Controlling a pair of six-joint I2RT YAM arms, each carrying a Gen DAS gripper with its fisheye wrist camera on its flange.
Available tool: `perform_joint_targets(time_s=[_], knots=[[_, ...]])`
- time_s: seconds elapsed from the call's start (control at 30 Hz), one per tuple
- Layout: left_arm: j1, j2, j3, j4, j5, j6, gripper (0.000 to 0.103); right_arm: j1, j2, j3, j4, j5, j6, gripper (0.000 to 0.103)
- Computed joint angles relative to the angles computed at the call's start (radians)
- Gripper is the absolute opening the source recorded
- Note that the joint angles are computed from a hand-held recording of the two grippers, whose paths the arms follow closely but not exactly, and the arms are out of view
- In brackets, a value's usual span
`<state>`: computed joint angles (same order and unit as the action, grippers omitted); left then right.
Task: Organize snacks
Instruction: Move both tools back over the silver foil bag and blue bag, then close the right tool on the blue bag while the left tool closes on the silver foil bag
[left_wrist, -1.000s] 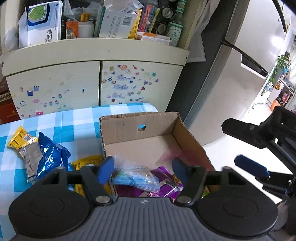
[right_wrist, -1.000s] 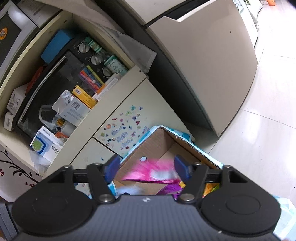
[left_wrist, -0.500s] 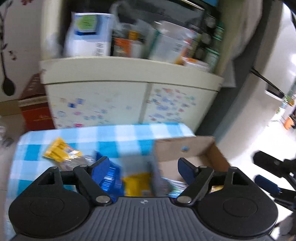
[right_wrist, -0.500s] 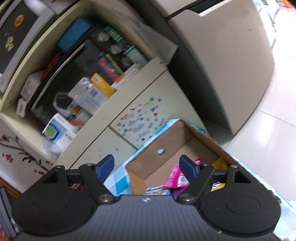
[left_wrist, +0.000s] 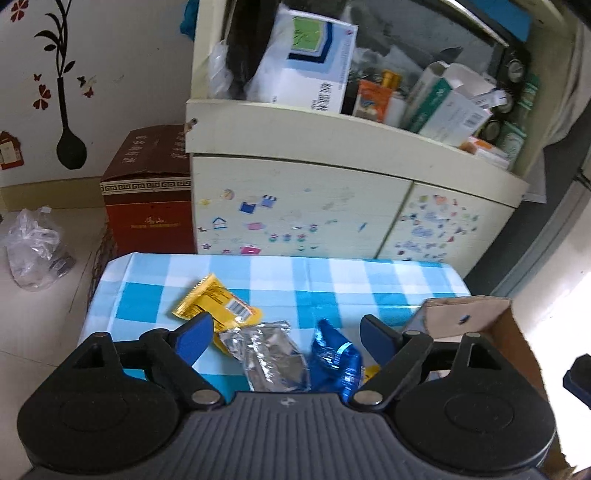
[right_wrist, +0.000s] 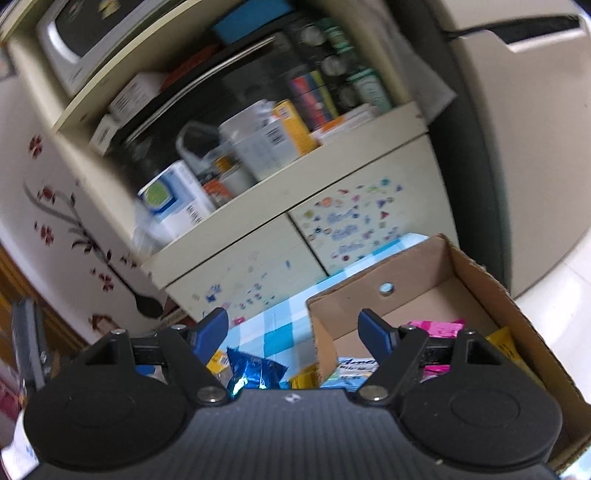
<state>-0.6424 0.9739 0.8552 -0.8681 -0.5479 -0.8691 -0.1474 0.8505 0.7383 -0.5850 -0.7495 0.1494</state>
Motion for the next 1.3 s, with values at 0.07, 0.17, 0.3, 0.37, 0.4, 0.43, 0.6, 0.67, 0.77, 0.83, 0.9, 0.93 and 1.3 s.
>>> perform_joint_targets(time_s=[0.07, 0.17, 0.3, 0.37, 0.4, 0.43, 0.6, 0.67, 0.77, 0.83, 0.9, 0.93, 1.3], knots=[[0.054, 0.001, -0.020, 0.027, 0.030, 0.041, 0.090, 0.066, -0.013, -0.013, 0.023, 0.049, 0.007, 0.078], [0.147, 0.000, -0.045, 0.060, 0.073, 0.085, 0.090, 0.156, -0.008, -0.024, 0.054, 0.090, 0.040, 0.077], [0.286, -0.010, -0.068, 0.102, 0.140, 0.151, 0.090, 0.267, 0.016, -0.039, 0.107, 0.131, 0.098, 0.077], [0.337, -0.012, -0.080, 0.122, 0.173, 0.177, 0.090, 0.330, 0.030, -0.044, 0.132, 0.171, 0.117, 0.076], [0.356, -0.009, -0.086, 0.130, 0.184, 0.187, 0.091, 0.357, 0.039, -0.047, 0.145, 0.189, 0.128, 0.076], [0.371, -0.003, -0.091, 0.137, 0.192, 0.195, 0.091, 0.382, 0.049, -0.050, 0.160, 0.204, 0.142, 0.076], [0.420, 0.023, -0.117, 0.169, 0.236, 0.218, 0.090, 0.493, 0.129, -0.067, 0.244, 0.274, 0.217, 0.076], [0.432, 0.027, -0.125, 0.177, 0.249, 0.220, 0.090, 0.535, 0.164, -0.076, 0.279, 0.305, 0.230, 0.076], [0.457, 0.031, -0.135, 0.189, 0.295, 0.216, 0.091, 0.589, 0.212, -0.085, 0.324, 0.344, 0.247, 0.077], [0.473, 0.040, -0.143, 0.202, 0.319, 0.215, 0.091, 0.619, 0.242, -0.090, 0.354, 0.367, 0.256, 0.076], [0.478, 0.051, -0.149, 0.207, 0.329, 0.211, 0.091, 0.646, 0.275, -0.092, 0.378, 0.403, 0.262, 0.077], [0.480, 0.055, -0.150, 0.209, 0.335, 0.207, 0.091, 0.656, 0.293, -0.092, 0.391, 0.417, 0.266, 0.077], [0.494, 0.096, -0.164, 0.240, 0.395, 0.169, 0.094, 0.691, 0.444, -0.087, 0.484, 0.458, 0.307, 0.055]])
